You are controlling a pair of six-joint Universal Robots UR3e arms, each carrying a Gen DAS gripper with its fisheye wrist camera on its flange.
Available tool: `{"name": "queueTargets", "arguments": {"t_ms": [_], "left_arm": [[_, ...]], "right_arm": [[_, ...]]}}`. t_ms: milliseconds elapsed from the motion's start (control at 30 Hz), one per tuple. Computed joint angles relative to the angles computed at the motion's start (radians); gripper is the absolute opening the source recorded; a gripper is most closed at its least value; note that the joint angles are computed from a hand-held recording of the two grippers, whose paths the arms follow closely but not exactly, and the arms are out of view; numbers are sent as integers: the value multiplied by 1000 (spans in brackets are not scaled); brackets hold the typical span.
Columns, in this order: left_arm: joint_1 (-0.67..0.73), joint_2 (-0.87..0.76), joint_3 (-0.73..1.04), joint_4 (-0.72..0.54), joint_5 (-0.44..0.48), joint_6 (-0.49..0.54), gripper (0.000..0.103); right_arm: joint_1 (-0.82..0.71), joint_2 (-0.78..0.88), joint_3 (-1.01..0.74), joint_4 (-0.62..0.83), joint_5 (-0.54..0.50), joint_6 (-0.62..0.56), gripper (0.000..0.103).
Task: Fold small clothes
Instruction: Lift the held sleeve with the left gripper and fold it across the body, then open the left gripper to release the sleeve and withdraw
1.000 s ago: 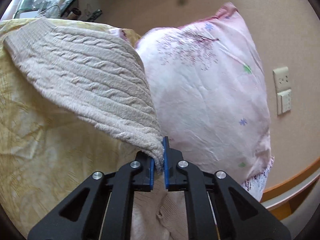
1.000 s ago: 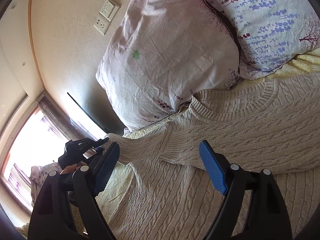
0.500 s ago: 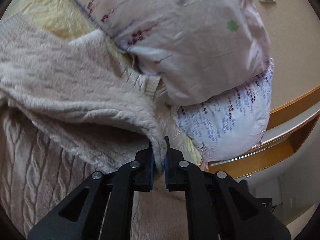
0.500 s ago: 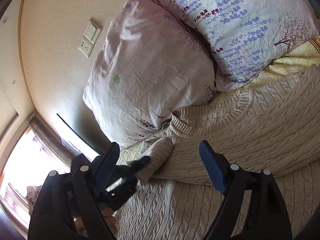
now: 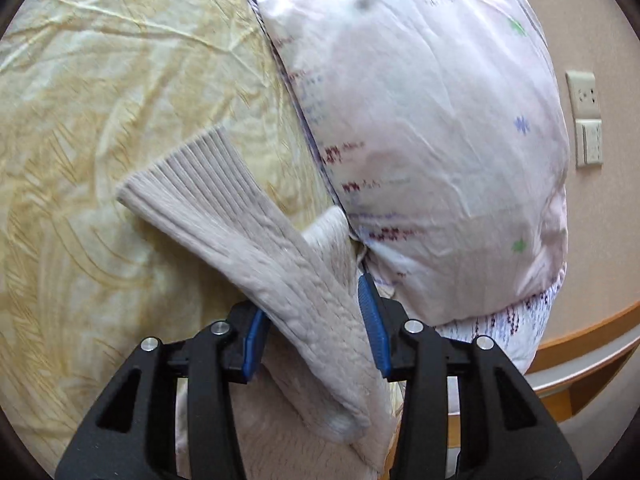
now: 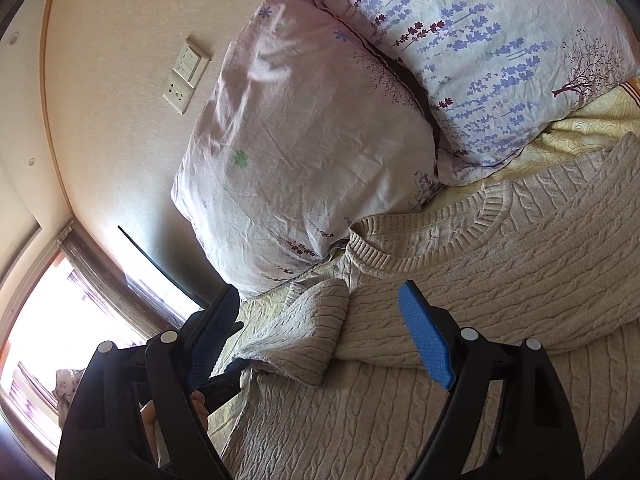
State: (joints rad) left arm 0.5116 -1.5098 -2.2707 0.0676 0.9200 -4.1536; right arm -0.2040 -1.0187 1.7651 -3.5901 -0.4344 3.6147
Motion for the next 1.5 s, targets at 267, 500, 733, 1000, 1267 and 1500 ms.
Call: {"name": "queueTargets", "arguments": {"t_ms": [267,500,733,1000,1267,1500], "left_arm": [[52,20,-1,-46,-21,1,6],[-157,-91,210,49,52,-45,6],[-536,-429,693,65,212,-30,6],[-896,-849,1465,-648,392,446,6],[-957,-831,1505,-855,468,722,61],[-849,-404,949,-699,606,816,78]], "right_arm": [[-15,-39,44,-39,-18,9,83],[-221,-230,272,-216,153,29,85],[-539,-439,640,-154,288,-250,86],[-742,-694,805,675,269,-881,86],[-641,-599,382,1565,241,-1303,77],[-398,-297,26,1236,-5,-905,54]]}}
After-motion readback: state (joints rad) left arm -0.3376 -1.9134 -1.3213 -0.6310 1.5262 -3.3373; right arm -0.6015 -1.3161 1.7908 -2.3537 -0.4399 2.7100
